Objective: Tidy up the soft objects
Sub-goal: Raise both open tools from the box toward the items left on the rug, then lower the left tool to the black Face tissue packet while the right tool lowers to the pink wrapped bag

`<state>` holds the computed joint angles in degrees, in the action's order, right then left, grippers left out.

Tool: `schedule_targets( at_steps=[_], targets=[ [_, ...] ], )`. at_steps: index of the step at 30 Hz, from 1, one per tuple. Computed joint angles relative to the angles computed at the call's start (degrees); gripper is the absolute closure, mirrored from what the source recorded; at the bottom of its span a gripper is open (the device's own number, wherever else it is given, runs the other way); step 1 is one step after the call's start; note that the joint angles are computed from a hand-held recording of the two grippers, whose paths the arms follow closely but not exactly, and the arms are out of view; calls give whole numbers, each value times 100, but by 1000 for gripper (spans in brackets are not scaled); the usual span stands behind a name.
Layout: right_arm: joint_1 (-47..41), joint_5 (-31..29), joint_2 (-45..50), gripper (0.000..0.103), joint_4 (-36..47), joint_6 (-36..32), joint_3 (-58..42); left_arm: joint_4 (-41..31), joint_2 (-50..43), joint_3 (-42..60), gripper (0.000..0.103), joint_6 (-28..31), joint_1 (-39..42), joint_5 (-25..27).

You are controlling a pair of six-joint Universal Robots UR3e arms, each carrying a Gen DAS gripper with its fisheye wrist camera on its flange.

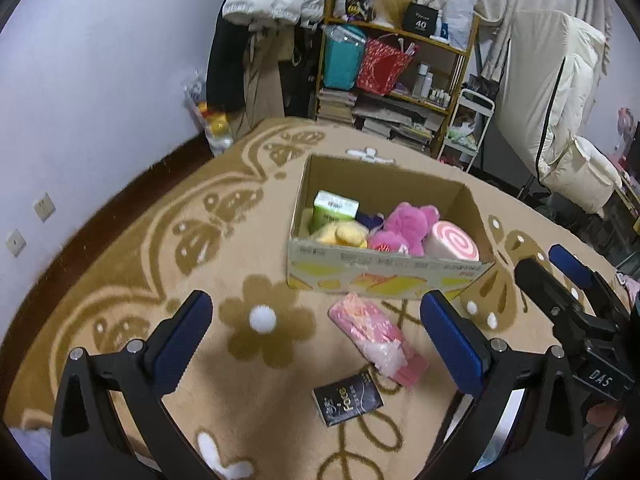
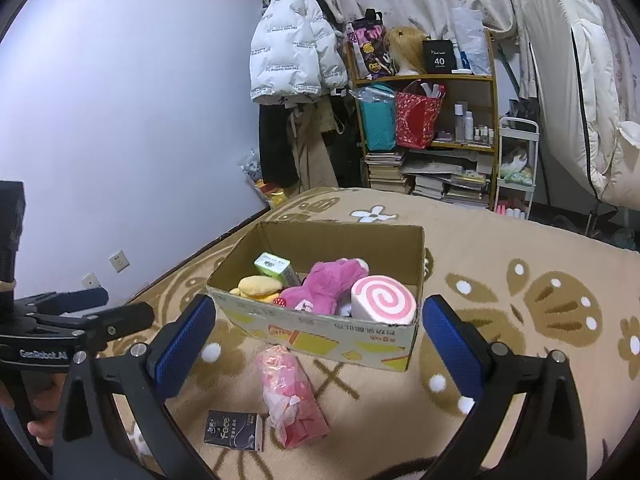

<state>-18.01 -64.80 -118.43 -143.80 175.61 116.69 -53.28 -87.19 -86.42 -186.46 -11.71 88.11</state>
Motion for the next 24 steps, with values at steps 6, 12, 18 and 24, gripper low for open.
schedule_targets(
  at_steps=[6,12,18,24],
  targets=[
    [52,-23,-46,0,114,-60,209,-83,-66,-171,0,-56,104,-73],
    [158,-106,188,0,77,-162,314,-255,-210,-272,0,-169,297,-295],
    [215,-73,482,0,42,-195,433,-419,-454,-225,0,-191,265,-248],
    [5,217,749,0,166,-167,512,-658,-655,-118,0,-105,161,-100]
  ],
)
